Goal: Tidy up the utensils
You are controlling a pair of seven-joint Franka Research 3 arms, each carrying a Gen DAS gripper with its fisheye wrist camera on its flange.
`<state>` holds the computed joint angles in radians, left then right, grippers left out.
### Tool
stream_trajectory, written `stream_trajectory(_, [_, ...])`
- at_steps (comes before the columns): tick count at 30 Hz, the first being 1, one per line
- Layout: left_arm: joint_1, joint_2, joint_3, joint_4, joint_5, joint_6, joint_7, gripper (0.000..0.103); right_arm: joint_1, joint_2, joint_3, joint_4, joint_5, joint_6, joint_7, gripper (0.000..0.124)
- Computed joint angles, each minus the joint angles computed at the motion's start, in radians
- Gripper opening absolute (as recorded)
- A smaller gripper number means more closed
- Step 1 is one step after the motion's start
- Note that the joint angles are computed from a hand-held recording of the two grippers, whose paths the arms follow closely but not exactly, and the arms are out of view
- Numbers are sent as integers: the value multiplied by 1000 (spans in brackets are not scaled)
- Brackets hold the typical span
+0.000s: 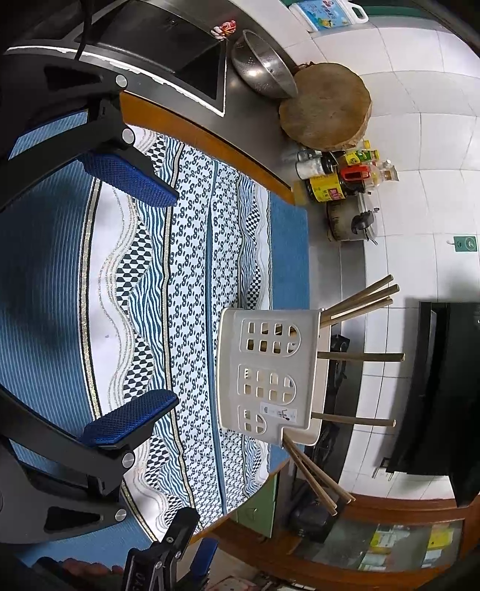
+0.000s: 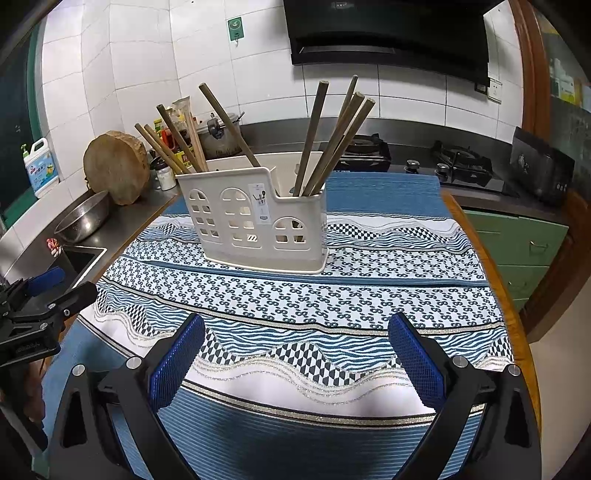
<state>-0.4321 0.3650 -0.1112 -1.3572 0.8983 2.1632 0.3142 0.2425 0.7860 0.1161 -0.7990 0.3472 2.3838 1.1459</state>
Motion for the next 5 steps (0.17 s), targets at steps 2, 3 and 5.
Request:
stream_trajectory(2, [2,0,-1,-2,-4,5,2,98,0,4,0,7,0,-3,1,96])
stream_trajectory(3, [3,0,-1,-2,-6,7,3,98,0,5,0,8,0,-5,2,96])
stream_trajectory(5, [3,3,-1,1,-8,7,8,98,0,8,-1,14,-1,-8,3,96])
